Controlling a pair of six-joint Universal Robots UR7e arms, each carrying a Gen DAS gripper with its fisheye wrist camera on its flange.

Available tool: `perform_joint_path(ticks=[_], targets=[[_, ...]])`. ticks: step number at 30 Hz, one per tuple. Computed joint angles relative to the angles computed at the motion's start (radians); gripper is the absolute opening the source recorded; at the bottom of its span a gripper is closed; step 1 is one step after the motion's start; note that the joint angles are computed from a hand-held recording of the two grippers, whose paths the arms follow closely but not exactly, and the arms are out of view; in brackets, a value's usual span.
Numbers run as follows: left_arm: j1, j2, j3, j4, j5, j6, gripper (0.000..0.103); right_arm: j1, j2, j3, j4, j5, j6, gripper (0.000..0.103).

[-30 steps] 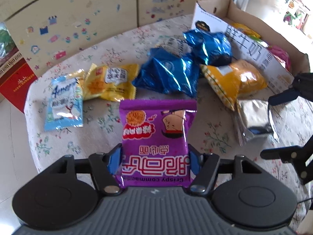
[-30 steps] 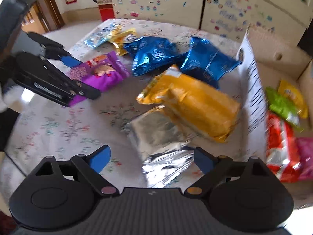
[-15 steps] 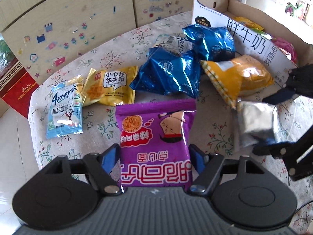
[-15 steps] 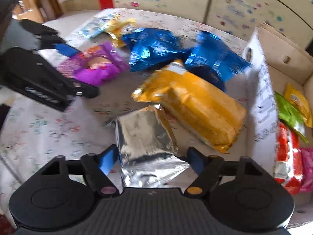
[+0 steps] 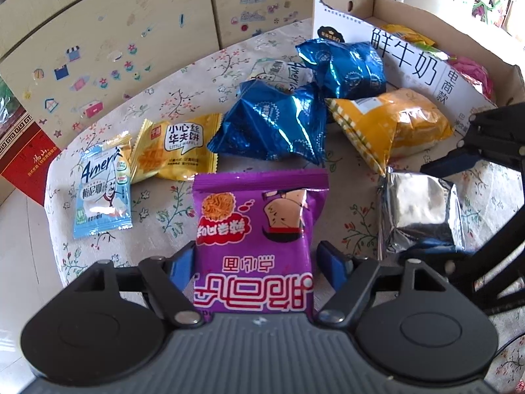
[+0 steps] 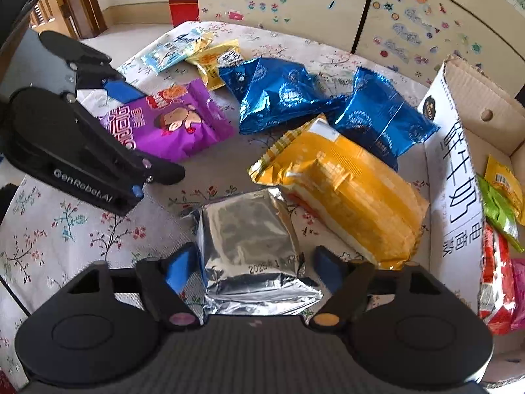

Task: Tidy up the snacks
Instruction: 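Grasp the purple packet with the left gripper while the right gripper grasps the silver packet, then carry the purple and silver packets into the cardboard box and release both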

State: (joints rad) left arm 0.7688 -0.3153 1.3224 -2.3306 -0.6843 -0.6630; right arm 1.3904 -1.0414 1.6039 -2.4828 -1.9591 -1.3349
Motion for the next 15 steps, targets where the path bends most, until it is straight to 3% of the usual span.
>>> perform_joint_path(ticks=[3, 15], targets=[[-0.001, -0.004, 0.007, -0.026, -0.017, 0.02, 0.063, 0.001, -0.001, -0.005, 0.003, 0.007, 0.006, 0.066], [-0.019, -0.011, 0.014, 0.007, 0.05, -0.012, 0.062, 0.006, -0.046, 0.014, 0.006, 0.102, 0.028, 0.066]])
